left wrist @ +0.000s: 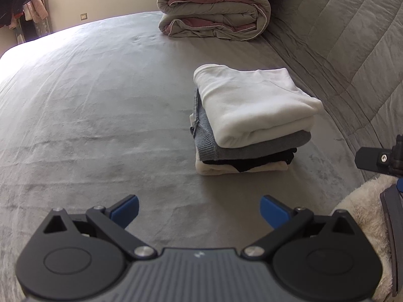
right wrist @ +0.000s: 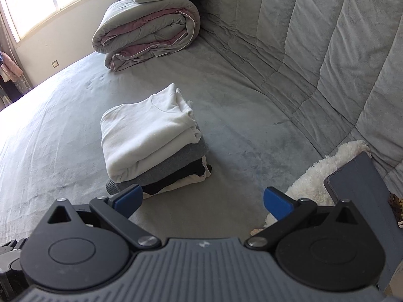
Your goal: Fold clothes
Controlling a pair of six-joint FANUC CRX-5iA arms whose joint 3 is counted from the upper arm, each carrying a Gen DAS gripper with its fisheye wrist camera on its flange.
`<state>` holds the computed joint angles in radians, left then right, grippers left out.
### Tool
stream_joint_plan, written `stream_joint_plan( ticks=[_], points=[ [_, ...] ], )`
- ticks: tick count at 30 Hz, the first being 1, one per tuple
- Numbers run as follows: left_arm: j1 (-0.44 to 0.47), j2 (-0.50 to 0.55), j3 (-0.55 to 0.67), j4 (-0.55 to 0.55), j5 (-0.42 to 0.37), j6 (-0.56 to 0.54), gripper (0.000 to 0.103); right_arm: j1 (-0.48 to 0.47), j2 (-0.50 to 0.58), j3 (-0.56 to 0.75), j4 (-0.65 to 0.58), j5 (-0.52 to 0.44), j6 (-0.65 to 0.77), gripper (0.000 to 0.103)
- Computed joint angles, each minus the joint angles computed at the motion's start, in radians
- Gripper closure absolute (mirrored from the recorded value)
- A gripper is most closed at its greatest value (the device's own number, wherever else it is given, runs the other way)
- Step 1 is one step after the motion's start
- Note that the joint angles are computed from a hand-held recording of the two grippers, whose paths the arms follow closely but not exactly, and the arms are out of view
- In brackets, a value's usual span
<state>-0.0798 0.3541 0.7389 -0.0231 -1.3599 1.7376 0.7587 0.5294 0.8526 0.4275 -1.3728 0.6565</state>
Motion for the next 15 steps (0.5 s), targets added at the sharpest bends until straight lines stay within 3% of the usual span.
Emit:
stream_joint_plan(
  ticks=[15],
  points=[
    [0.013, -0.004, 0.007, 0.010, -0.017, 0.015, 0.000, 0.005, 0.014, 0.038, -0.016, -0.029, -0.009, 0.000]
  ],
)
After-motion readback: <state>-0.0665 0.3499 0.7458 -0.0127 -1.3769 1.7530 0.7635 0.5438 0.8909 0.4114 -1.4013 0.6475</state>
